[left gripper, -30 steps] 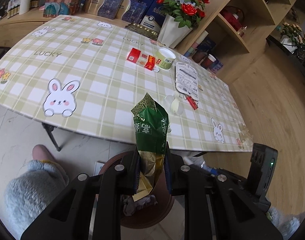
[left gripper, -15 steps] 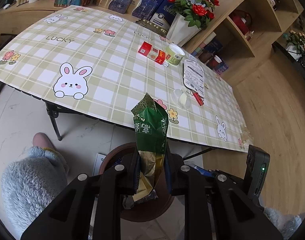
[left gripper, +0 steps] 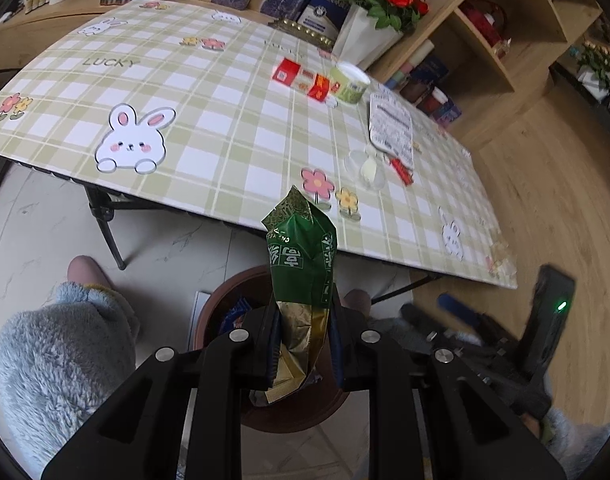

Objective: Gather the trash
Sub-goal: 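Open the left gripper to drop the green snack bag into the bin, then reach the right gripper to the white paper packet and grasp it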

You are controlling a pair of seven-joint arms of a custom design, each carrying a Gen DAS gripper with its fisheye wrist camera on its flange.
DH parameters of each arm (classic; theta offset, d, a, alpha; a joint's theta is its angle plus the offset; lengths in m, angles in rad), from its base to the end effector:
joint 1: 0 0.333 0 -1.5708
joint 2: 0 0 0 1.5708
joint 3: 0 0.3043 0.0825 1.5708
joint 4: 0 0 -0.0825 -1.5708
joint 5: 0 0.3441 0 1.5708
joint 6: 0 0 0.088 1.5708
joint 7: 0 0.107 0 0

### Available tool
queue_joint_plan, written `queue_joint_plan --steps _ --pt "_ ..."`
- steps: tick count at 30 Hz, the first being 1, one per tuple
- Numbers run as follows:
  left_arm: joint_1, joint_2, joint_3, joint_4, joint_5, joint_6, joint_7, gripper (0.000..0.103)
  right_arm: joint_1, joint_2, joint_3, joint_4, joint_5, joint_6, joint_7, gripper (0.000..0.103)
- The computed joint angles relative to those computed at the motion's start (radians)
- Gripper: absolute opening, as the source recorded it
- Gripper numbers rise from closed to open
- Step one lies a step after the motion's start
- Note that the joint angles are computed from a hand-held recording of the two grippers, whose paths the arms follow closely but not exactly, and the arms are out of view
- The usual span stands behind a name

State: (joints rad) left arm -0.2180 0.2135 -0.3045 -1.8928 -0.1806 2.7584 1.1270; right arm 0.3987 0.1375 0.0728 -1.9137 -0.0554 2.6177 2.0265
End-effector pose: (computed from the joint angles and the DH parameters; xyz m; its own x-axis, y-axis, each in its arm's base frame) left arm 0.5444 -0.2893 0.4812 -0.0271 -0.8928 0.4496 -0.8772 -0.1945 -0.4391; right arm 0.5334 0.2711 0.4944 0.1052 -0.9740 -0.2008 -0.8667 0.0092 -0.4988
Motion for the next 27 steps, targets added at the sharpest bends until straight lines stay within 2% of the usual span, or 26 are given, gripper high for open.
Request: queue_joint_plan --steps 4,12,14,16,21,22,27 --pt "-0.013 0.029 -0.005 0.025 0.023 -0.048 0.001 0.020 0.000 -0.024 -0.018 -0.031 -0.067 0.029 0.089 0.096" --pt "-0.032 0.069 -0.007 0.082 0.060 -0.108 0.010 0.020 -0.025 -0.038 -0.013 -0.061 -0.062 0.047 0.134 0.096" --pt "-0.040 0.076 -0.004 0.094 0.080 -0.118 0.008 0.026 -0.029 -0.037 -0.012 -0.064 -0.056 0.049 0.136 0.096" --pt "-0.051 0.078 0.005 0.101 0.107 -0.119 -0.010 0.050 -0.032 -0.035 -0.012 -0.065 -0.049 0.045 0.136 0.096" --pt "-0.087 0.065 0.057 0.084 0.229 -0.084 -0.143 0.078 -0.036 -0.032 -0.010 -0.071 -0.026 0.052 0.124 0.096" --pt "-0.092 0.065 0.066 0.086 0.256 -0.088 -0.176 0.082 -0.038 -0.032 -0.009 -0.073 -0.017 0.054 0.117 0.096" --pt "-0.093 0.055 0.102 0.079 0.368 -0.100 -0.322 0.089 -0.039 -0.024 -0.008 -0.069 0.008 0.057 0.098 0.096"
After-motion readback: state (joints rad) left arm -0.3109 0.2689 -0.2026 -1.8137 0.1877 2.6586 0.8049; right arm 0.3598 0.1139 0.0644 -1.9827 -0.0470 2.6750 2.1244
